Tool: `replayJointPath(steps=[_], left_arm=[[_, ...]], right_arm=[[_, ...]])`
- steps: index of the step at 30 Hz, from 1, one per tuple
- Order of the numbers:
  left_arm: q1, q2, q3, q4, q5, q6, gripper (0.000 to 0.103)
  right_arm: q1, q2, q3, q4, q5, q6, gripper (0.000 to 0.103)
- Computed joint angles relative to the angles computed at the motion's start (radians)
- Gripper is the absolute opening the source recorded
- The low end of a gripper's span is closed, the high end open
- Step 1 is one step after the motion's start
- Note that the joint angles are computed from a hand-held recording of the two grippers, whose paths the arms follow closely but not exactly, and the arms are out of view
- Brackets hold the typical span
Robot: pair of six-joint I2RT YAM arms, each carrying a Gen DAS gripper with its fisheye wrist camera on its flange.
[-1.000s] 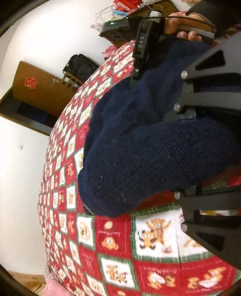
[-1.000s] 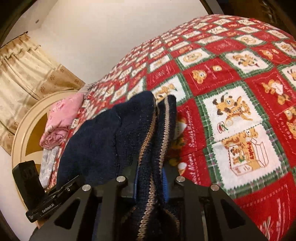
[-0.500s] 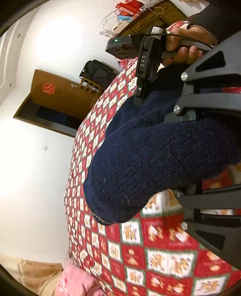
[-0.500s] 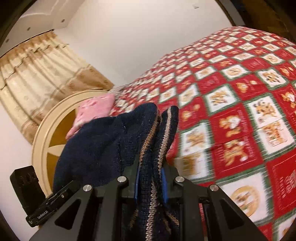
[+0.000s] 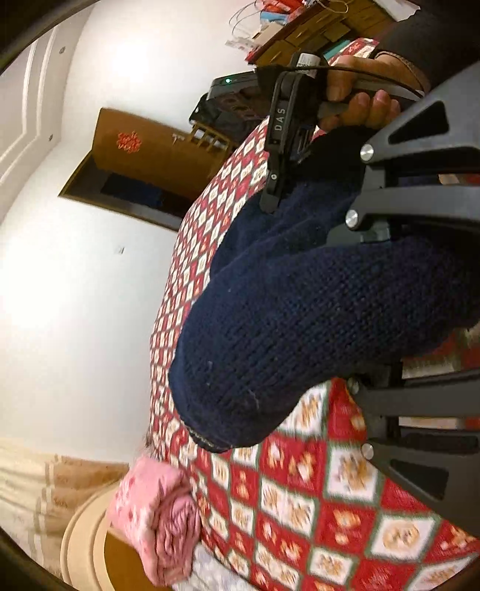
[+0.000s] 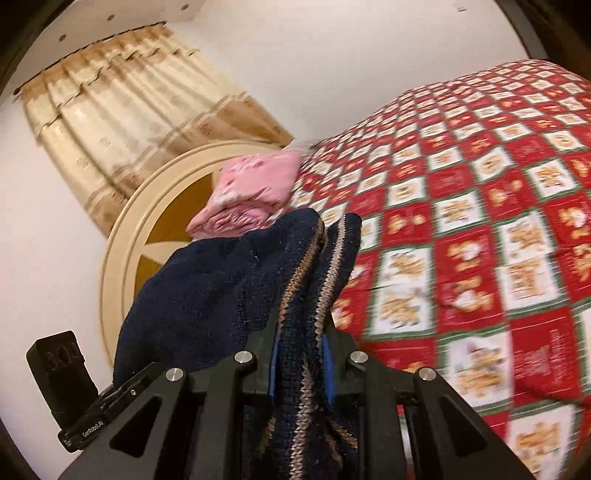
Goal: Fold small clothes
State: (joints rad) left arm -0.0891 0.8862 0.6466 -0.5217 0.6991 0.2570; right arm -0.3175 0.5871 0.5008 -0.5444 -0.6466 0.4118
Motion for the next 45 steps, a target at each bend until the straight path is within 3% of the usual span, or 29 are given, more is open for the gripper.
replayJointPath(steps=[4, 8, 14, 21, 30, 45], left_arm=[[0.164, 0.022, 0.008, -0.055, 0.088, 0.095, 0.04], [0.322, 0.068, 0.024, -0.125, 0.17, 0.216, 0.04], [0.46, 0.167, 0.054, -0.162, 0.22, 0.335, 0.04], [0.585, 0.311, 0.092, -0.172, 0.245, 0.448, 0.04], [0.652, 0.495, 0.146, -0.144, 0.225, 0.49, 0.04], [0.697, 0.717, 0.218, -0.114, 0.188, 0.522, 0.04]], right_arm=[[0.286, 0.014, -0.013, 0.11, 0.194, 0.155, 0.019], [0.487, 0.086, -0.001, 0.202, 0.336, 0.234, 0.019], [0.64, 0.244, 0.016, 0.341, 0.434, 0.291, 0.019], [0.735, 0.454, 0.047, 0.497, 0.478, 0.321, 0.019], [0.793, 0.723, 0.12, 0.638, 0.48, 0.346, 0.018], [0.81, 0.95, 0.228, 0.668, 0.459, 0.344, 0.018]])
